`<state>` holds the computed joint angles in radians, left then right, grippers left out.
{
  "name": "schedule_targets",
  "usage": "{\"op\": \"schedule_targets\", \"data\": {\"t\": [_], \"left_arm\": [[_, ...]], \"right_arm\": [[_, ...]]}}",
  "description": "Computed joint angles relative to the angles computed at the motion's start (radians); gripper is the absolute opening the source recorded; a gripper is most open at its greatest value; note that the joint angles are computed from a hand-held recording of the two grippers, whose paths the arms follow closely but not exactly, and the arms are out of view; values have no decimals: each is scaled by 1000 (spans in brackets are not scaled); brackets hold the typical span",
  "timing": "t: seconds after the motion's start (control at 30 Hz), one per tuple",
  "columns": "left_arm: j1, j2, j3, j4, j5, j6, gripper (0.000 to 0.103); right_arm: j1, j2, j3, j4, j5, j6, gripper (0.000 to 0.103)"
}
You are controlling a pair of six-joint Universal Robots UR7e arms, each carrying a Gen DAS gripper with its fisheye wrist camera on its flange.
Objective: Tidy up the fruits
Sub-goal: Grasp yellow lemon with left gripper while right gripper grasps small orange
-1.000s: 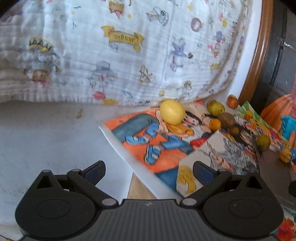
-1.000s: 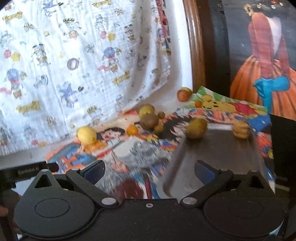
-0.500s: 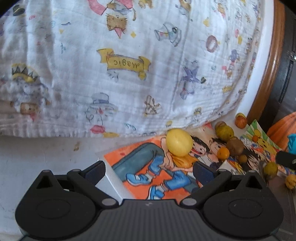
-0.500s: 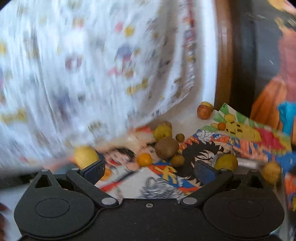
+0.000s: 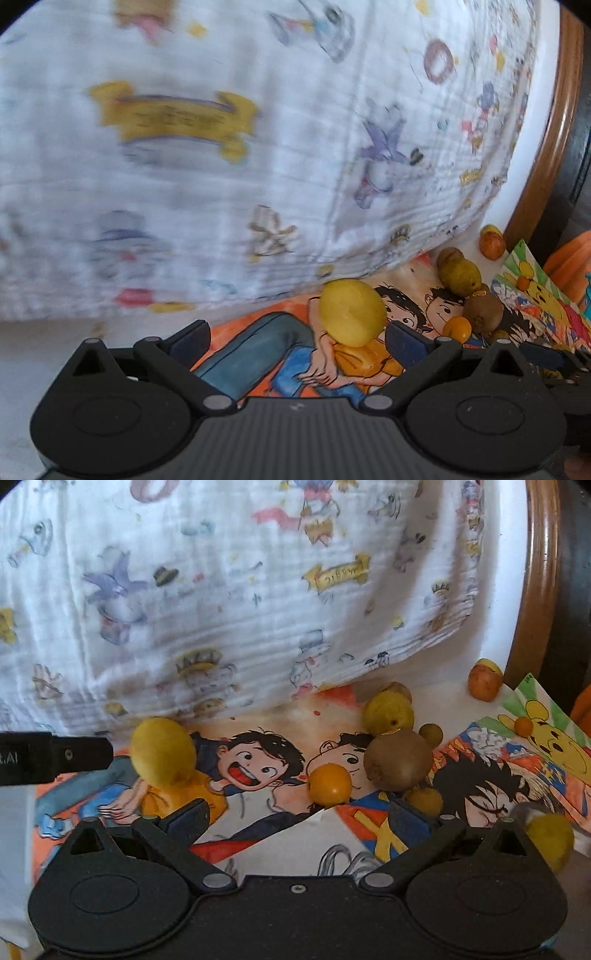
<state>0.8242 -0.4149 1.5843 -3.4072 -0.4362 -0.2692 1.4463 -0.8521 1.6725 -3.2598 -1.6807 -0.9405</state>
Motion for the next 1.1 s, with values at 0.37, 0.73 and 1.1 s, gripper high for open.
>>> {"op": "schedule_targets", "data": {"t": [0.37,0.73,1.1], "left_arm": [[50,65,-130,43,-66,38,103],[92,115,-219,54,-148,52,102],[106,157,-258,-45,-169,131,94]], "right_arm": [[-23,42,-99,74,17,32,89],[-30,71,-155,148,31,50,65],[-39,83,-163,139,50,54,51]]}}
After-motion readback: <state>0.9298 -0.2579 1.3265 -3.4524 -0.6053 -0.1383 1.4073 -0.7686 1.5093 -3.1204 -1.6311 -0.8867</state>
